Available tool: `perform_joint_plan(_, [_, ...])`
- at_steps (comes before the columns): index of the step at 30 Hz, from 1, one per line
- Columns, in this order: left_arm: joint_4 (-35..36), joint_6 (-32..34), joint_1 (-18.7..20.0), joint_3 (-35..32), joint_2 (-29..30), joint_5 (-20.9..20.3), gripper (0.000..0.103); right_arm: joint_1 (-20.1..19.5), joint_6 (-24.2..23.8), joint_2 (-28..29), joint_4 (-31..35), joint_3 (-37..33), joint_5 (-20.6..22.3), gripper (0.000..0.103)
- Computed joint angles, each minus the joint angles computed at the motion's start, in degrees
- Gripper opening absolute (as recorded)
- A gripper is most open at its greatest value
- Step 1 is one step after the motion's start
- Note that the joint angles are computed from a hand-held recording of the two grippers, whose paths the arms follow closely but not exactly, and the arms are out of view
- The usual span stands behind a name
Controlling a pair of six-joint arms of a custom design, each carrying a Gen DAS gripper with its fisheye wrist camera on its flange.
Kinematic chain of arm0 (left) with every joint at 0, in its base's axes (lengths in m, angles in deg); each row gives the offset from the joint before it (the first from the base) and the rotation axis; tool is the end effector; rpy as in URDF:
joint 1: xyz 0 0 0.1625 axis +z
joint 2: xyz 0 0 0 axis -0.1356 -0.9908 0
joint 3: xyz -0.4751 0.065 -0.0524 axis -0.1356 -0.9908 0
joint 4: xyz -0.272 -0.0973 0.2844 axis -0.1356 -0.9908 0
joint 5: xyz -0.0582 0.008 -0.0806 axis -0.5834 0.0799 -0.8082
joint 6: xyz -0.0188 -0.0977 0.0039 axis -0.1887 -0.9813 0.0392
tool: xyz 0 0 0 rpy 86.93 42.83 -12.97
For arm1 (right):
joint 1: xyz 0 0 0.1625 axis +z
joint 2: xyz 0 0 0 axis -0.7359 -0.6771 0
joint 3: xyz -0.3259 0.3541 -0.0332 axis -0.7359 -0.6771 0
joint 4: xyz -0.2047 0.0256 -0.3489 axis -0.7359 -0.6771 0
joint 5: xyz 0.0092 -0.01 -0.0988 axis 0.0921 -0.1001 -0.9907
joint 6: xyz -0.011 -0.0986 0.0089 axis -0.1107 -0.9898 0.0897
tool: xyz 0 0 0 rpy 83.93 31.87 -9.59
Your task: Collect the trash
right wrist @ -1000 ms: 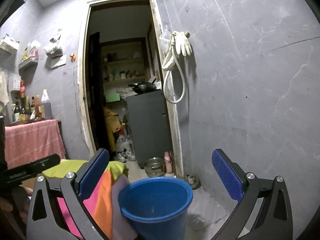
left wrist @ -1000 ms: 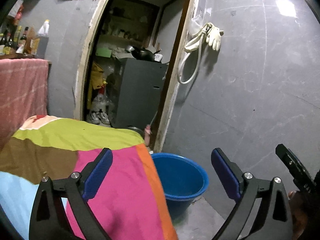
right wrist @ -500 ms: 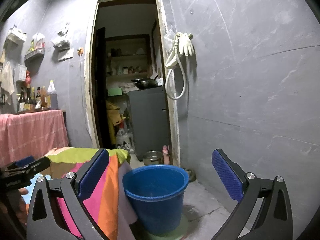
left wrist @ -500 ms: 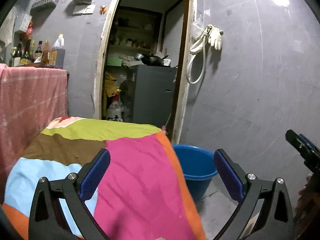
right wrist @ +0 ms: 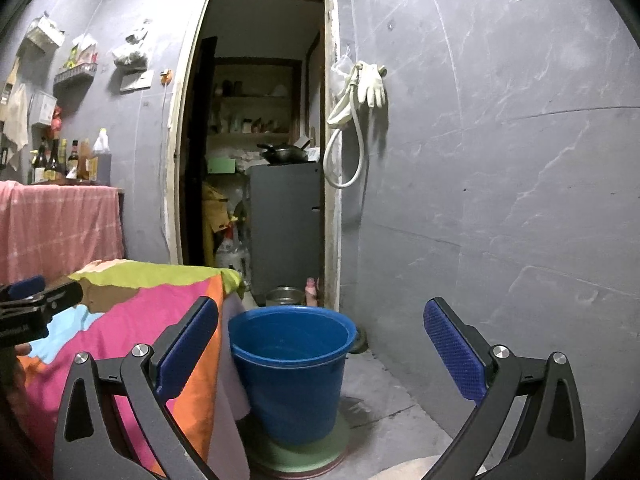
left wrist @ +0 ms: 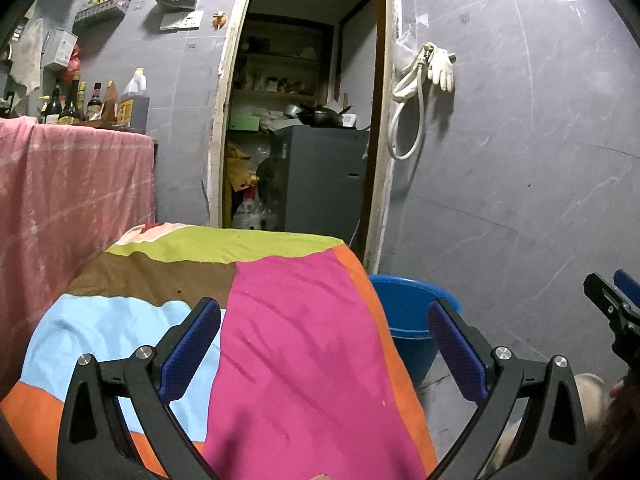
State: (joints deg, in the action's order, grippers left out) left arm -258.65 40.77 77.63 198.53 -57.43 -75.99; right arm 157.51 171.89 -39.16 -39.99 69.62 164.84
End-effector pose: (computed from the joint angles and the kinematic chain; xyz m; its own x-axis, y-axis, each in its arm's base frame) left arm 0.0122 -0.4419 0.2034 -0.7346 0.2913 -0.6128 0.6785 0.3067 -0.6675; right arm 0.2245 -0.3851 -0.0371 -0.6828 0.1815 0.7077 -0.6926 0.1478 -0.7060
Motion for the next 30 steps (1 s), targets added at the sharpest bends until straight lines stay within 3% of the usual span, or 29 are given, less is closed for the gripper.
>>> perform_joint_plan(30, [-2.88, 1.23, 0.19, 0.28, 0.61, 0.24, 0.101, -0.24, 0.38, -0.04, 0.42, -0.14, 0.56, 0.103])
